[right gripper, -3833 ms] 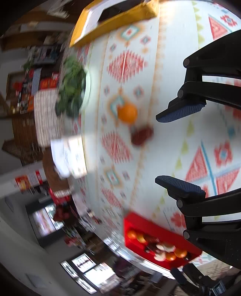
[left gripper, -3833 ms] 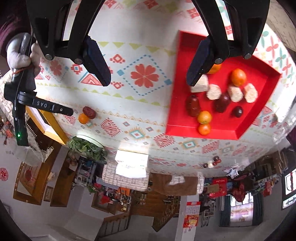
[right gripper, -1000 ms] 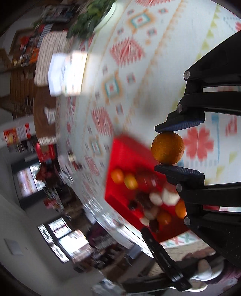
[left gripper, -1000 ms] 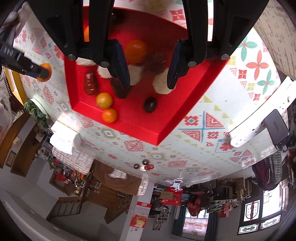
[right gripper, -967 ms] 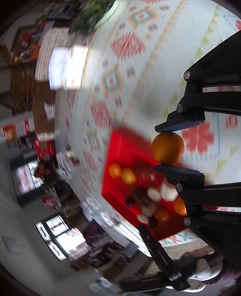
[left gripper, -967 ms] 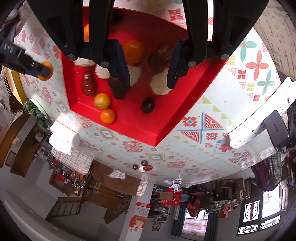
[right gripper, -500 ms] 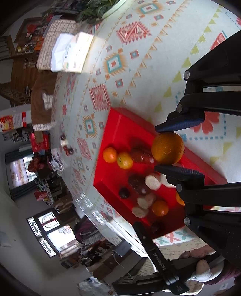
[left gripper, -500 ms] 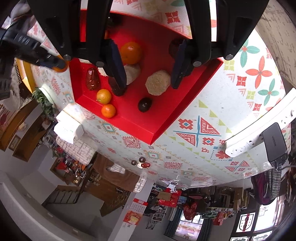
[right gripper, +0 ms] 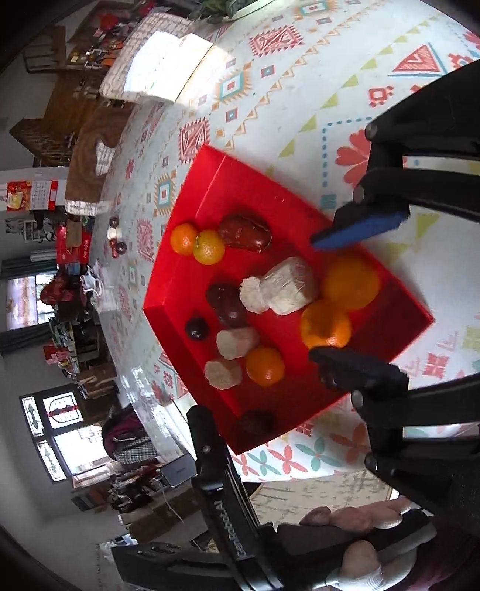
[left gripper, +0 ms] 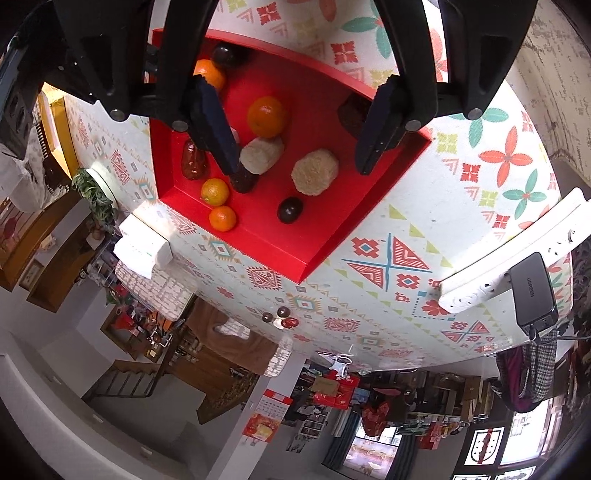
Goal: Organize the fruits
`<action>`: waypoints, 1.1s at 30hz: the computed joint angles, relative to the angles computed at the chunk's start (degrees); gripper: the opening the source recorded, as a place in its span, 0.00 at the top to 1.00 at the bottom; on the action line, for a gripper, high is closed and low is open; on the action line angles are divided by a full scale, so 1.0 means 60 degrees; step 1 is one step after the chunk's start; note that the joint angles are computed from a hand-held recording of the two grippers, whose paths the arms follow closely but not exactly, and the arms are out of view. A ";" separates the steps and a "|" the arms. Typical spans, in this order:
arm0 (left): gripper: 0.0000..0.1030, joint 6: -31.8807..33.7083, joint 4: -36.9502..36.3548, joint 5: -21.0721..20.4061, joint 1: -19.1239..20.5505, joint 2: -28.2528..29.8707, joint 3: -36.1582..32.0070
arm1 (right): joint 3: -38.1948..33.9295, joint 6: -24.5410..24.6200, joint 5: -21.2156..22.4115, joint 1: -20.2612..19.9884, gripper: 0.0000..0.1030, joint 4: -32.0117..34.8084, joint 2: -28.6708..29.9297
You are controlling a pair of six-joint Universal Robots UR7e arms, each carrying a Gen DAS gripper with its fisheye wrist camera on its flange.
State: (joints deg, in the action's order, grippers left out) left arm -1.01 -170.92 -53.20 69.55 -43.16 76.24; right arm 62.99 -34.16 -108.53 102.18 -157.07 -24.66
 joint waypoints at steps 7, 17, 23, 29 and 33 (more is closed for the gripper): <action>0.35 0.0428 -0.0246 0.0279 -0.0296 0.0013 0.0262 | 0.0979 0.0241 0.0116 -0.0086 0.37 -0.1279 -0.0601; 0.10 0.3497 -0.3176 0.2933 -0.1284 0.1010 0.0284 | 0.2349 0.0890 0.0234 -0.0328 0.31 -0.2655 -0.1355; 0.09 0.3881 -0.3488 0.3322 -0.1596 0.1188 0.0330 | 0.3046 0.0699 0.0207 -0.0417 0.30 -0.3384 -0.1699; 0.09 0.3883 -0.3459 0.3418 -0.1837 0.1325 0.0408 | 0.3652 0.0564 0.0338 -0.0526 0.26 -0.3889 -0.2073; 0.09 0.4115 -0.3780 0.3451 -0.2013 0.1418 0.0485 | 0.3924 0.0517 0.0435 -0.0604 0.26 -0.4093 -0.2247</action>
State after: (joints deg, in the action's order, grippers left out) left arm 23.68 -193.60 -32.49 57.47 -34.65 79.15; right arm 86.53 -31.06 -105.93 98.56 -181.63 -38.14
